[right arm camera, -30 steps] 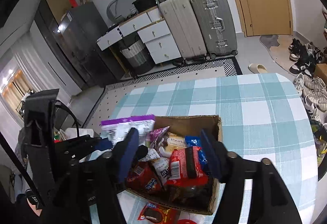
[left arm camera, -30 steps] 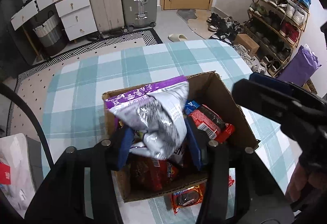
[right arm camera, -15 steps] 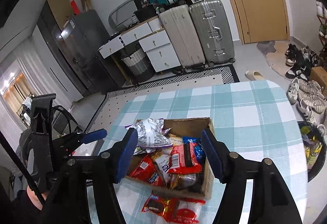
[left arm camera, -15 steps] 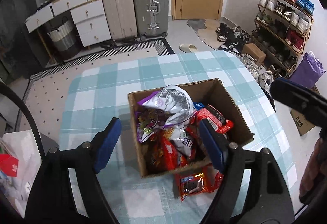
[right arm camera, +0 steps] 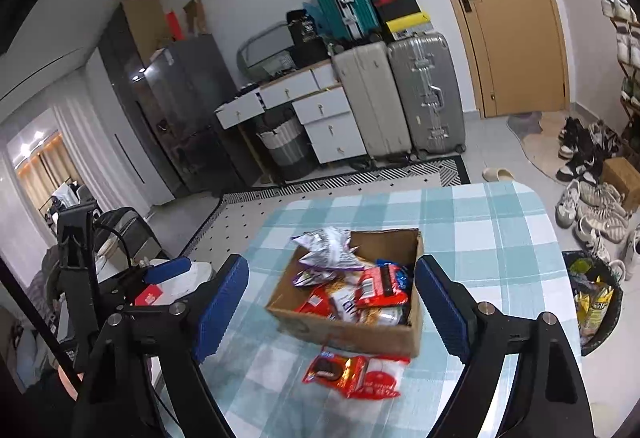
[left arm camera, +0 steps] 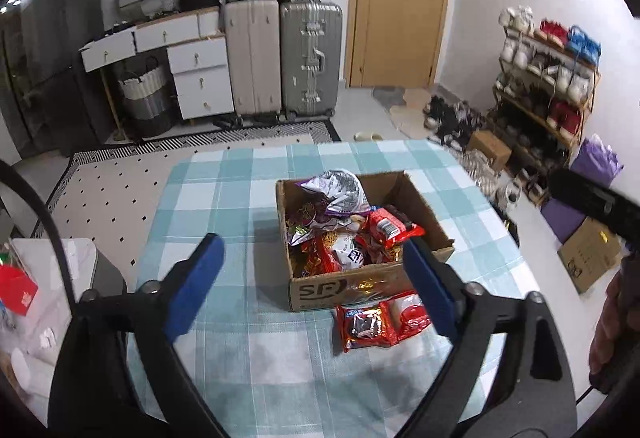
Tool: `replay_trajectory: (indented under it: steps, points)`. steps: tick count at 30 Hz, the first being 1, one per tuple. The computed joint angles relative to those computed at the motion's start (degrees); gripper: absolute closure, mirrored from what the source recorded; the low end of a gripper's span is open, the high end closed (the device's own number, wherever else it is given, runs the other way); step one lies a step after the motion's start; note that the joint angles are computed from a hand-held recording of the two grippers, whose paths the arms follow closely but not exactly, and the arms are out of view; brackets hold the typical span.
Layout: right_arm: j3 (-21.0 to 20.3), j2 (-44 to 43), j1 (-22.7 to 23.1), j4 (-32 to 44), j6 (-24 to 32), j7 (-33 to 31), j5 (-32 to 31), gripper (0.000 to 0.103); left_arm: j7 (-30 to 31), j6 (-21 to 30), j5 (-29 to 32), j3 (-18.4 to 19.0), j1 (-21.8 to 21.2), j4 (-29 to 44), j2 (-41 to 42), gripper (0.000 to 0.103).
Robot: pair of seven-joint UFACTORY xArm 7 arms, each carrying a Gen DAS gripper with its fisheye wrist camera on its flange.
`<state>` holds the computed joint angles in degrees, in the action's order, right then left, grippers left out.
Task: Organize snacks
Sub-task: 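Move both empty grippers back toward the last two snack packs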
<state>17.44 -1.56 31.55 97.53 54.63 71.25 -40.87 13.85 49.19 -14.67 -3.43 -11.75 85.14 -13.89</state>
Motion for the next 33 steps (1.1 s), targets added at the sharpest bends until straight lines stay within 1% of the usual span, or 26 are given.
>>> replay_trajectory:
  steps: [1, 3, 4, 6, 11, 13, 15, 17, 19, 20, 23, 28, 33]
  points:
    - [0.5, -0.3, 0.5, -0.1, 0.4, 0.6, -1.0, 0.016, -0.2, -1.0, -0.4, 0.3, 0.2, -1.7, -2.0, 0.000]
    - [1.4, -0.9, 1.1, -0.8, 0.6, 2.1, -2.6, 0.015, -0.2, -3.3, -1.5, 1.0, 0.2, -4.7, -5.3, 0.001]
    - [1.8, -1.5, 1.4, -1.6, 0.4, 3.4, -3.5, 0.009, 0.2, -3.7, -1.9, 1.4, 0.0, -5.8, -6.9, 0.001]
    - [2.8, -2.5, 1.6, -3.0, 0.5, 6.3, -5.7, 0.004, 0.4, -5.0, -2.2, 1.9, -0.2, -8.0, -9.3, 0.001]
    - [5.1, -5.2, 1.1, -6.9, 0.2, 11.8, -8.5, 0.003, -0.5, -10.0, -2.4, 2.6, -0.6, -16.5, -17.1, 0.001]
    - [6.9, -5.6, 1.0, -7.5, 2.9, 13.7, -11.2, 0.002, -0.6, -11.1, -2.0, 2.8, -1.1, -19.3, -19.3, 0.001]
    - [7.8, -6.4, 0.9, -9.0, 3.4, 15.4, -13.1, 0.001, -0.2, -12.3, -1.7, 3.1, -1.7, -22.5, -21.8, 0.001]
    - [9.2, -6.6, 1.0, -10.0, 5.8, 16.1, -15.4, 0.001, -0.3, -14.5, -1.2, 3.2, -1.9, -25.8, -23.8, 0.001]
    - [9.6, -7.3, 1.1, -12.1, 6.2, 17.5, -16.4, 0.000, -0.5, -15.7, -0.8, 3.3, -2.2, -28.0, -24.6, 0.001]
    - [9.4, -7.8, 1.0, -13.2, 5.4, 17.9, -16.0, 0.000, -0.6, -15.5, -0.5, 3.5, -2.3, -28.8, -25.0, 0.001]
    - [9.1, -9.1, 0.6, -17.2, 2.7, 19.2, -14.4, 0.000, -1.2, -17.4, -0.2, 3.7, -2.5, -31.1, -25.0, 0.001]
    - [10.1, -9.6, -0.4, -21.2, 2.4, 19.8, -15.0, 0.000, -2.1, -21.8, 0.2, 3.8, -2.6, -33.5, -22.9, 0.001]
    - [9.5, -11.0, -1.6, -26.5, -1.9, 22.9, -14.8, 0.000, -2.7, -25.3, 0.7, 3.7, -3.3, -35.7, -20.6, 0.001]
